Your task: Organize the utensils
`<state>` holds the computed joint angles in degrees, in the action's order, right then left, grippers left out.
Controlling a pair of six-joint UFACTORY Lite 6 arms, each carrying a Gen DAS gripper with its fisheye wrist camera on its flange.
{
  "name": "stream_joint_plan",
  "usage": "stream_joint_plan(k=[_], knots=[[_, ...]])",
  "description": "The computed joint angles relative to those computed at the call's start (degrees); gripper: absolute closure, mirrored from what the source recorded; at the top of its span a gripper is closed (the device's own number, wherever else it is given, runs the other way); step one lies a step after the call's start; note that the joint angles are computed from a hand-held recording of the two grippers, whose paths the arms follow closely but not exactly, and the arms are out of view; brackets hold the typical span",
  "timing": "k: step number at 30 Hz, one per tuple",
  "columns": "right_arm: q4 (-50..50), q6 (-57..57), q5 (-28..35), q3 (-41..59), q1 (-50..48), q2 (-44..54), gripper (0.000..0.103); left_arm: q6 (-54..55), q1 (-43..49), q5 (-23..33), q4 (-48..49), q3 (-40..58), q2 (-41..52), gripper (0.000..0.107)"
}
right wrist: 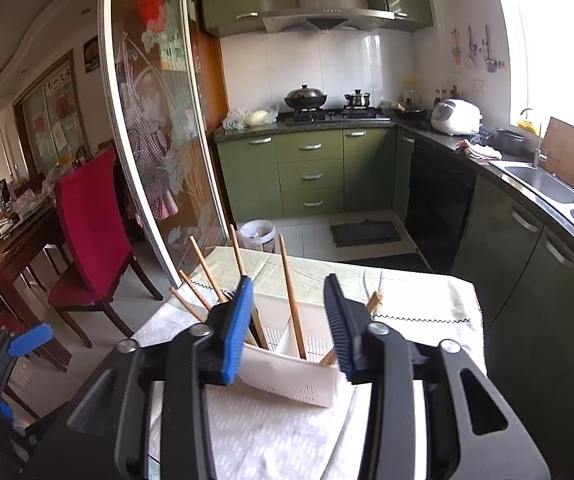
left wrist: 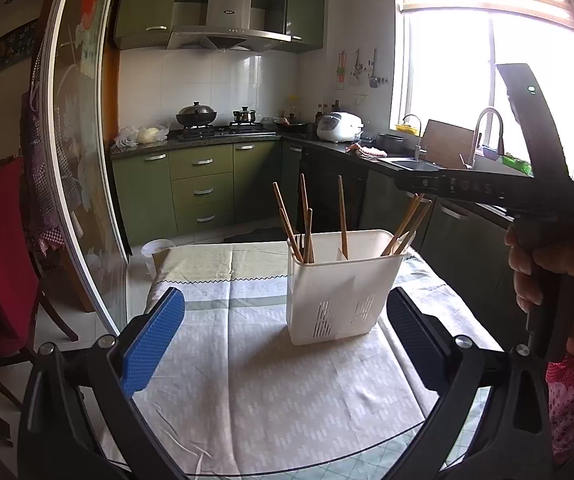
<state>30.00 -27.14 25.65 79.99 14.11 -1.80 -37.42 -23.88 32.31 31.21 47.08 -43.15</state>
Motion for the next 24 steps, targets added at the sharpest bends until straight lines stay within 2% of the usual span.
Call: stream_joint_plan(k=[1,3,6,11,13,15,18,21,24], knots=[[2.7,-2.6,-1.5,-4.9,-0.3,-4.1,0.042,-0.2,-0.1,-0.2,0.0,-0.5,-0.2,0.011],[7.5,-6.7,-4.9,-15.1,-0.7,-12.4,0.014,-2.6,-1.1,0.0,1.8,-1.4,-0.1,0.011],[12.9,-11.7,-9.6,-29.0,-1.1,-22.8,0.005,-5.7,-2.8,-0.6,4.0,-3.5,-0.4,0.011],[1.4,-0.1,-16.3,-44.3,0.3,-32.5,0.005,-20.9,-10.7,5.0,17.9,-7.5,-2.5,0.011],[-2.2,3.4,-17.5,-48.5,0.3,-35.4,0.005,-23.6,-12.1,6.9,19.9,-8.5,-3.6,0.011],[0.5,0.6,-17.3,-51.7,-0.7,-38.3,0.005,-23.4,-11.5,7.3,18.7,-9.3,-4.9,0.011],[-7.4,8.8,-16.7,-55.6,-1.1,-43.8,0.005,-23.4,-12.0,9.2,18.0,-10.1,-6.9,0.011],[-6.0,7.2,-14.1,-57.9,-3.8,-49.3,0.005,-24.4,-14.0,12.3,18.7,-10.5,-8.6,0.011],[-17.0,17.8,-10.4,-59.8,-3.9,-56.8,0.005,-26.6,-17.0,15.9,19.8,-10.9,-10.6,0.011]])
